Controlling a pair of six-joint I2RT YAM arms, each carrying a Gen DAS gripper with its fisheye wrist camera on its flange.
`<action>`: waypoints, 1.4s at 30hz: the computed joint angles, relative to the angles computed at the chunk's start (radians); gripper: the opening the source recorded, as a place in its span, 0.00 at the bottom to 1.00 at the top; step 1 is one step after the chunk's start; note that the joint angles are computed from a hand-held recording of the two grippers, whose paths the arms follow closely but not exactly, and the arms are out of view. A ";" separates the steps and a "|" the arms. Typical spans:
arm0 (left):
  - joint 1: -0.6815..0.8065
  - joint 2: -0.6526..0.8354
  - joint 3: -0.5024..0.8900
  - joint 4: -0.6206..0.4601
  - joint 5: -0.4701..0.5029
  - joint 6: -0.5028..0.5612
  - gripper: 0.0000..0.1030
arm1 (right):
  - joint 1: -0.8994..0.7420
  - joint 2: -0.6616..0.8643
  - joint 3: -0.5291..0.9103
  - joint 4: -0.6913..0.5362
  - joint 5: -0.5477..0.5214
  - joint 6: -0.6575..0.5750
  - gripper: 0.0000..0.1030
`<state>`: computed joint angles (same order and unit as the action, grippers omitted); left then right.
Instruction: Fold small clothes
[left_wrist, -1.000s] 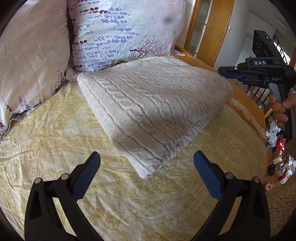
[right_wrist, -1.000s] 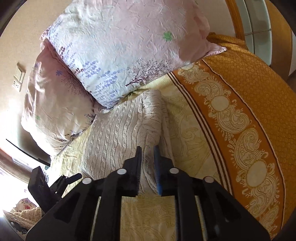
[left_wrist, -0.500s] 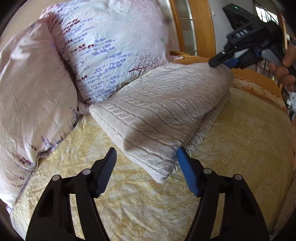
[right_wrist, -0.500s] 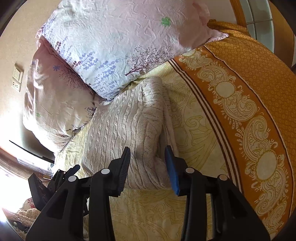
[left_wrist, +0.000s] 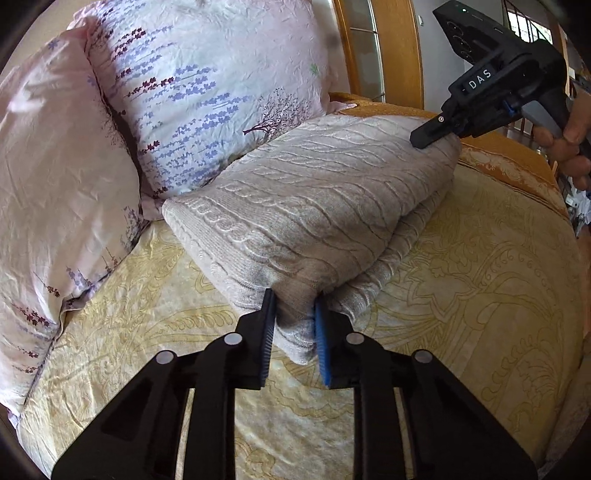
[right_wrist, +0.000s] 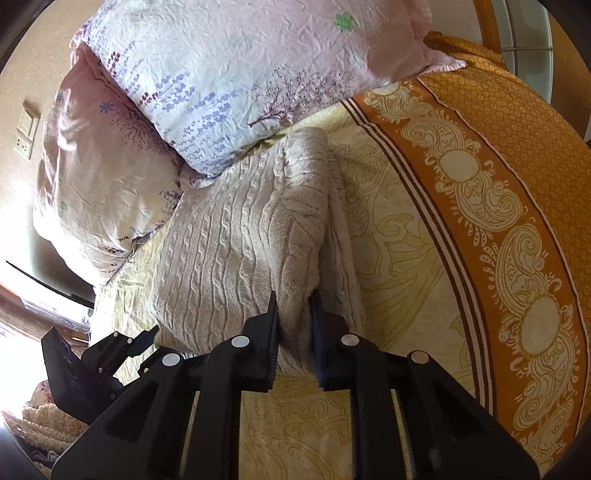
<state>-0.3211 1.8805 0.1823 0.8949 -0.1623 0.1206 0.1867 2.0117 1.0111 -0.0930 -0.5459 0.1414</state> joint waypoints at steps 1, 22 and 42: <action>0.024 -0.023 -0.001 -0.025 0.036 -0.006 0.16 | -0.004 -0.014 -0.011 0.017 -0.006 0.008 0.14; 0.024 -0.219 0.091 -0.465 0.091 -0.199 0.10 | -0.032 -0.094 -0.077 0.070 -0.010 0.036 0.13; 0.154 -0.316 -0.036 -0.344 0.358 -0.223 0.71 | -0.076 -0.025 -0.048 0.060 -0.024 0.046 0.28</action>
<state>-0.1670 1.5640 0.1462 0.5506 0.1953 -0.1029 0.1110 1.9867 0.9627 -0.0330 -0.5694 0.1871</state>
